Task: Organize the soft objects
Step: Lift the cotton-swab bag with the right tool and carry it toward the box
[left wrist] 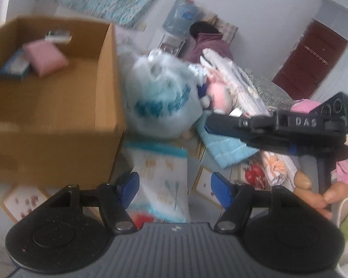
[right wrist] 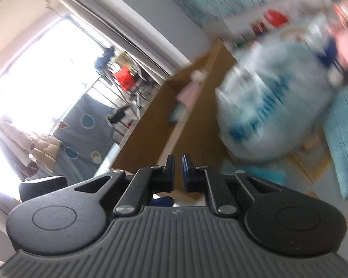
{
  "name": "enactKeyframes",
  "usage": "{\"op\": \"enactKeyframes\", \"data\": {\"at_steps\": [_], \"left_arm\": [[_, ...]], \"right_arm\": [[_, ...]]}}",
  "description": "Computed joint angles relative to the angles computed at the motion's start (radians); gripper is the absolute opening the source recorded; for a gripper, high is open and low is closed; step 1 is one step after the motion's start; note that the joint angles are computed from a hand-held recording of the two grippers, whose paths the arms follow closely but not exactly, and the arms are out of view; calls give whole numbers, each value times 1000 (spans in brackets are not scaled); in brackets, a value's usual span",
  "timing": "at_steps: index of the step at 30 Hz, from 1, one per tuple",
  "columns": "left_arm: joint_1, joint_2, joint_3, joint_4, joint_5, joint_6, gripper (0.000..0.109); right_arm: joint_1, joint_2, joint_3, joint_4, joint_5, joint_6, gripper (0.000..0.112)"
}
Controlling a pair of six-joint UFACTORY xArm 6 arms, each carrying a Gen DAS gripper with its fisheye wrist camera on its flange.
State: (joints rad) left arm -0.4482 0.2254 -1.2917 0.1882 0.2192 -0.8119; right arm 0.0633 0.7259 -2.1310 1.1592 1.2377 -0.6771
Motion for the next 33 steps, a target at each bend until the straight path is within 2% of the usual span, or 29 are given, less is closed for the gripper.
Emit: {"op": "enactKeyframes", "data": {"at_steps": [2,3,5,8,11,14,15,17,20,23,26,29,33], "left_arm": [[2,-3,25,39,-7,-49,69],[4,2,22,108,0,-110,69],[4,12,7,225,29,-191,69],[-12,46,-55,295,105,-185,69],[-26,98,-128,332,186,-178,69],[-28,133,-159,268,218,-129,69],[-26,141,-161,247,215,-119,69],[-24,142,-155,270,200,-143,69],[-30,144,-167,327,221,-176,61],[-36,134,-163,320,216,-157,60],[-43,107,-146,315,187,-142,60],[-52,66,-139,395,189,-179,60],[-42,-4,-121,467,188,-209,60]], "right_arm": [[-11,-9,38,-22,-11,10,14],[-14,-24,75,-30,-23,15,18],[-22,-27,108,-55,-35,48,34],[-30,6,105,-69,-15,117,44],[-33,46,74,-78,23,169,45],[-20,74,49,-87,38,193,45],[-18,87,40,-80,47,200,45],[-14,96,45,-61,48,197,38],[-7,58,107,-49,4,152,29],[-12,7,168,-32,-20,109,24],[-21,-54,222,-18,-39,60,23],[-21,-119,261,4,-58,2,22],[-14,-134,195,33,-39,-42,22]]}}
